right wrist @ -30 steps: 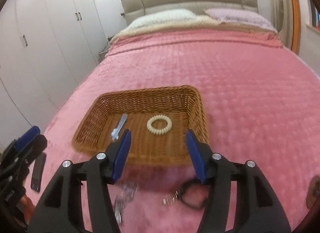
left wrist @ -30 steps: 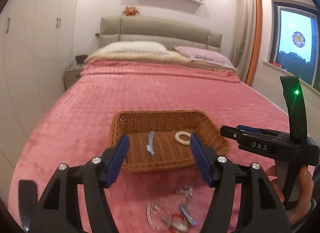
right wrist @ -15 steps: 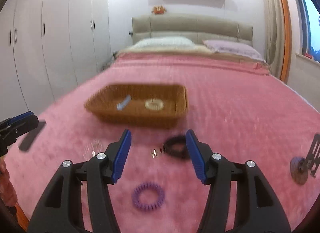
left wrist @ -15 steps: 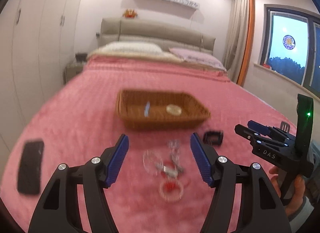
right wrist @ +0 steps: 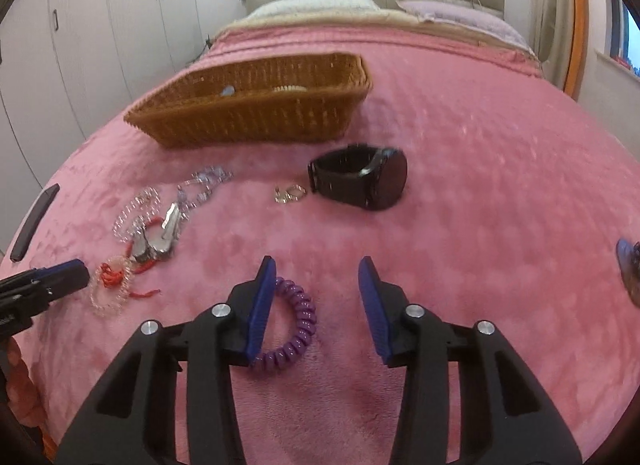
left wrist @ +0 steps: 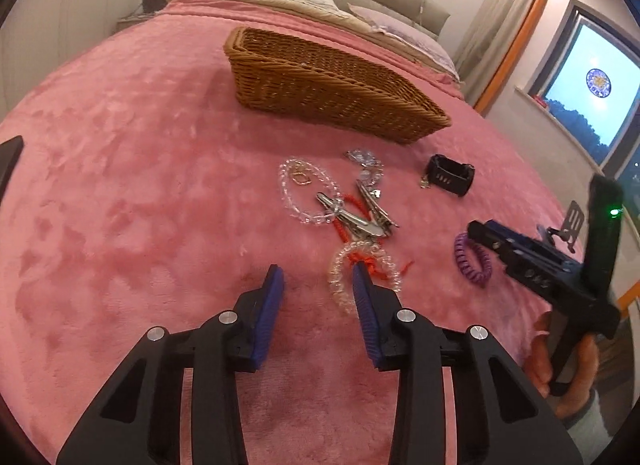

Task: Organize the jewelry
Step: 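Grasp the clear beaded bracelet with the left tool while the right tool grasps the purple coil hair tie, then carry both items into the wicker basket and open both tools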

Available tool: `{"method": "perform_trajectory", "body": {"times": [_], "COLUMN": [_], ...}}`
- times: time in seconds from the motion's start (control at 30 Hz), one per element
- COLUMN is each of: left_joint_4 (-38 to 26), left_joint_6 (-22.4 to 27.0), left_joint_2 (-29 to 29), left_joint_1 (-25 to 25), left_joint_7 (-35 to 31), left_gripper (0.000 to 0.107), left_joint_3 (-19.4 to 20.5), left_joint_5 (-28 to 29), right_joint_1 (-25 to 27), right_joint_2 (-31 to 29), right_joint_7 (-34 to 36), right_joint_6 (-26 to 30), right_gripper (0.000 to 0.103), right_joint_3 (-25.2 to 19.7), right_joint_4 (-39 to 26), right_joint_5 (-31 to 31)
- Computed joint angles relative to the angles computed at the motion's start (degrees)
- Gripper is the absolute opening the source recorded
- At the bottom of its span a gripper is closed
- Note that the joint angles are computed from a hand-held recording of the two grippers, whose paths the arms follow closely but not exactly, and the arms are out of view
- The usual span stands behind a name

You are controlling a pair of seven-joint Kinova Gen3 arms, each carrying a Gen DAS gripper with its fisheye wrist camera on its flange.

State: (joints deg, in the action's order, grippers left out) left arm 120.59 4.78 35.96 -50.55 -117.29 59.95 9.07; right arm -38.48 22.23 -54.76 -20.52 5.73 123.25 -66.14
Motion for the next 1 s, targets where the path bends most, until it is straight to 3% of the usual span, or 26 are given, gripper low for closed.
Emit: {"method": "perform_trajectory", "body": {"times": [0.13,0.23,0.33,0.4,0.43,0.47,0.5,0.63,0.8,0.9,1.0], "left_joint_4": [0.22,0.98,1.92,2.39,2.86,3.06,3.52,6.48,9.66,9.83,9.33], "left_joint_6": [-0.88,-1.91,-3.74,-4.58,-5.24,-5.33,-5.52,-9.85,-13.68,-13.80,-15.14], "left_joint_2": [-5.61,-9.92,-12.89,-14.40,-14.88,-15.20,-15.46,-16.23,-17.52,-20.36,-22.18], "left_joint_1": [8.82,16.78,24.75,30.04,31.66,32.24,31.89,30.19,18.50,15.36,7.54], "left_joint_7": [-0.70,3.97,6.45,7.44,8.03,9.04,10.18,12.87,19.04,21.75,28.26], "left_gripper": [0.034,0.034,0.034,0.029,0.026,0.016,0.009,0.007,0.006,0.006,0.006], "left_joint_3": [-8.68,-15.93,-23.53,-28.78,-30.35,-30.86,-30.31,-28.46,-17.74,-14.75,-7.54], "left_joint_5": [2.62,-2.50,-3.75,-3.29,-3.43,-4.13,-5.16,-8.34,-15.04,-16.71,-23.16], "right_joint_1": [-1.35,-1.30,-1.36,-0.85,-0.40,0.07,-0.08,0.61,1.03,-0.83,-0.76], "right_joint_2": [0.51,0.52,0.79,0.45,0.35,0.29,0.28,-0.54,-4.18,-7.17,-9.91], "right_joint_7": [3.53,5.97,9.93,11.15,11.27,11.01,11.28,7.70,0.68,1.28,3.77], "right_joint_6": [0.14,-0.29,-0.05,-0.90,-1.25,-1.65,-2.47,-6.43,-8.64,-12.07,-15.10], "right_gripper": [0.040,0.040,0.038,0.033,0.027,0.015,0.012,0.010,0.010,0.010,0.010], "right_joint_3": [1.00,0.20,-0.35,-1.62,-2.42,-3.26,-3.75,-6.85,-8.97,-9.17,-10.63], "right_joint_4": [-0.49,-0.45,-0.65,-0.47,-0.35,-0.26,-0.20,1.59,4.87,5.52,4.61], "right_joint_5": [-3.72,-6.04,-10.19,-11.10,-10.95,-10.44,-10.86,-8.25,-2.71,-4.13,-5.68]}}
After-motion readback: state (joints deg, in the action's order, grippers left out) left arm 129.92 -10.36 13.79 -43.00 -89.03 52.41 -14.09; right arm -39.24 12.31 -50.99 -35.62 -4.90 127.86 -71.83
